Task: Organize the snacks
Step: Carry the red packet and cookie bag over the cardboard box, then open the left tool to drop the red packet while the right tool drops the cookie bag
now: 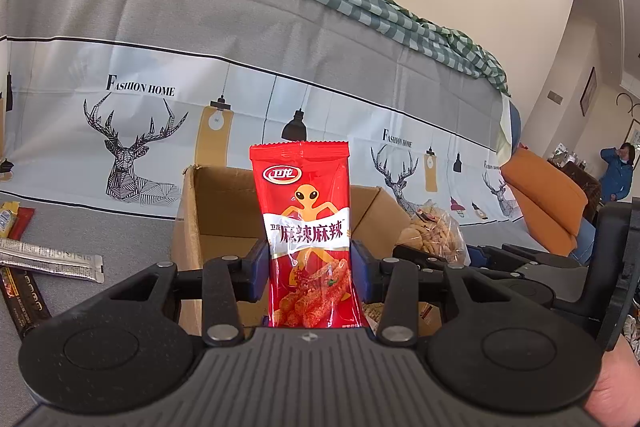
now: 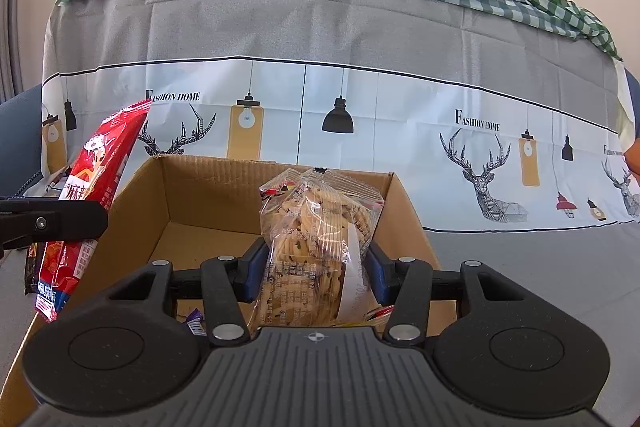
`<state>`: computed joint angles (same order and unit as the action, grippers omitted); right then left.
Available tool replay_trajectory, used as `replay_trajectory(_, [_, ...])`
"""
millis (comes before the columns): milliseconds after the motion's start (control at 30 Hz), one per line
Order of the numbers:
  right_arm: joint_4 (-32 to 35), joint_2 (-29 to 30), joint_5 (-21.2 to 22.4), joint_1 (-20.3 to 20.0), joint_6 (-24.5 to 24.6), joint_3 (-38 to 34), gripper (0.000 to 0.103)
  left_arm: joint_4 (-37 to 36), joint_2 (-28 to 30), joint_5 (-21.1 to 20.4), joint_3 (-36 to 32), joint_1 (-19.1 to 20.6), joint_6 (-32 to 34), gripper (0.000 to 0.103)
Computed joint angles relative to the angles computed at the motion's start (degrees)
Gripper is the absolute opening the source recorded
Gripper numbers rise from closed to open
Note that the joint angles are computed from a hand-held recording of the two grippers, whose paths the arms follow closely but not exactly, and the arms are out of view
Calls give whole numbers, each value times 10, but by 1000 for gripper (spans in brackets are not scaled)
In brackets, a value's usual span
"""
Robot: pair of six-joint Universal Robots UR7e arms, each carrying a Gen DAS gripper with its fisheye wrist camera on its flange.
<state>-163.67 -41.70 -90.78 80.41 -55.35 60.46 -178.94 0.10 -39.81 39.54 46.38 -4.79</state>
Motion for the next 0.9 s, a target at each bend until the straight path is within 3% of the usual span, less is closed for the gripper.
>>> replay_trajectory(900, [-8,-3,-2,2,-7,4,52,17,7,-11,-14,1,8,46])
